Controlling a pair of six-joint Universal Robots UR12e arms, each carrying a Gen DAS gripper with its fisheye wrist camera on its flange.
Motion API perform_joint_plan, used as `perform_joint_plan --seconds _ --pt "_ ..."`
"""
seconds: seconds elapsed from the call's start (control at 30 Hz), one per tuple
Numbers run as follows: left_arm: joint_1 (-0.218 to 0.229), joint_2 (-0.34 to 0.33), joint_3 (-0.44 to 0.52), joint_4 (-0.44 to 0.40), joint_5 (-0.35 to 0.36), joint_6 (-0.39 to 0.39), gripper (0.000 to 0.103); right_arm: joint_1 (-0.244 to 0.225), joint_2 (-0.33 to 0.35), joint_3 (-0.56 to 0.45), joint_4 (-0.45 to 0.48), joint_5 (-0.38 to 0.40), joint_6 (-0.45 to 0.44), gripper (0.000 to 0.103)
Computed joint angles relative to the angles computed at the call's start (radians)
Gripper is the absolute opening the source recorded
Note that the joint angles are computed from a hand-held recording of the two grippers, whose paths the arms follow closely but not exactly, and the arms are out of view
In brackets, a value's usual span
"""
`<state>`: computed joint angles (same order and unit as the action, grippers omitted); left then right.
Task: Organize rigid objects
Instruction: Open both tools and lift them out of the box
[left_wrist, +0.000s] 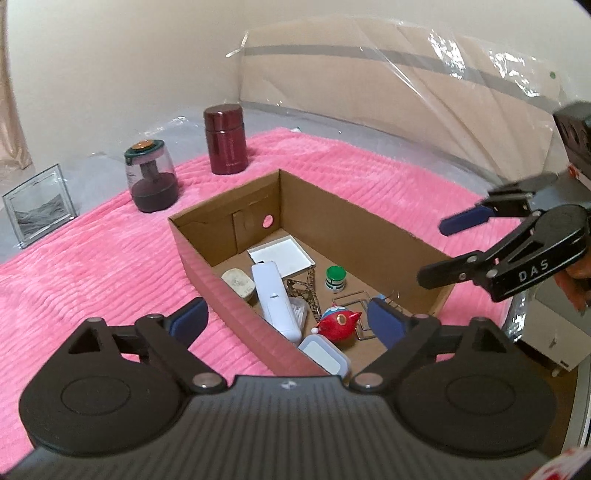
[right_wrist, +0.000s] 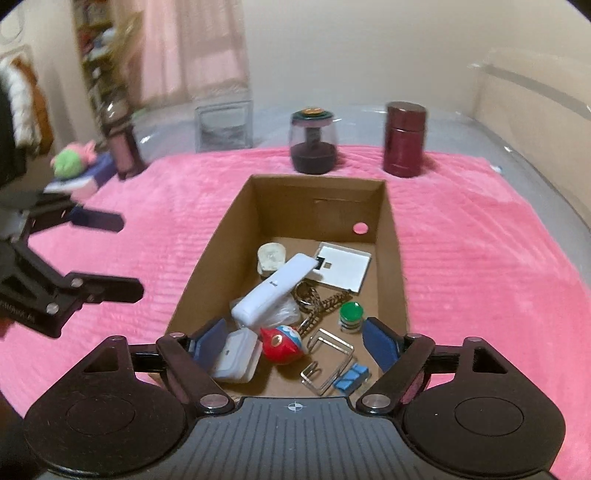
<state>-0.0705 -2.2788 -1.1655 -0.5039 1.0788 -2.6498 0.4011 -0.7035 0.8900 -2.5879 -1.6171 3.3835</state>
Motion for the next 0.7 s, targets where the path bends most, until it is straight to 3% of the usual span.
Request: perform_joint_plan --seconds 0.3,0.6,0.7 --pt "0.015 0.054 -0.13 0.2 0.008 -0.144 0.101 0.009 -0.07 0.151 -0.162 -0.029 0.218 0.081" --pt "0.028 0.084 -0.218 0.337 0.045 -0.367 0.102 0.049 -0.11 0.277 -0.35 -0.174 0.373 0.081" --pt "0.027 0.094 -0.264 0.421 0.083 -0.427 0.101 0.059 -0.116 0.309 -0.403 -0.218 0.439 0.081"
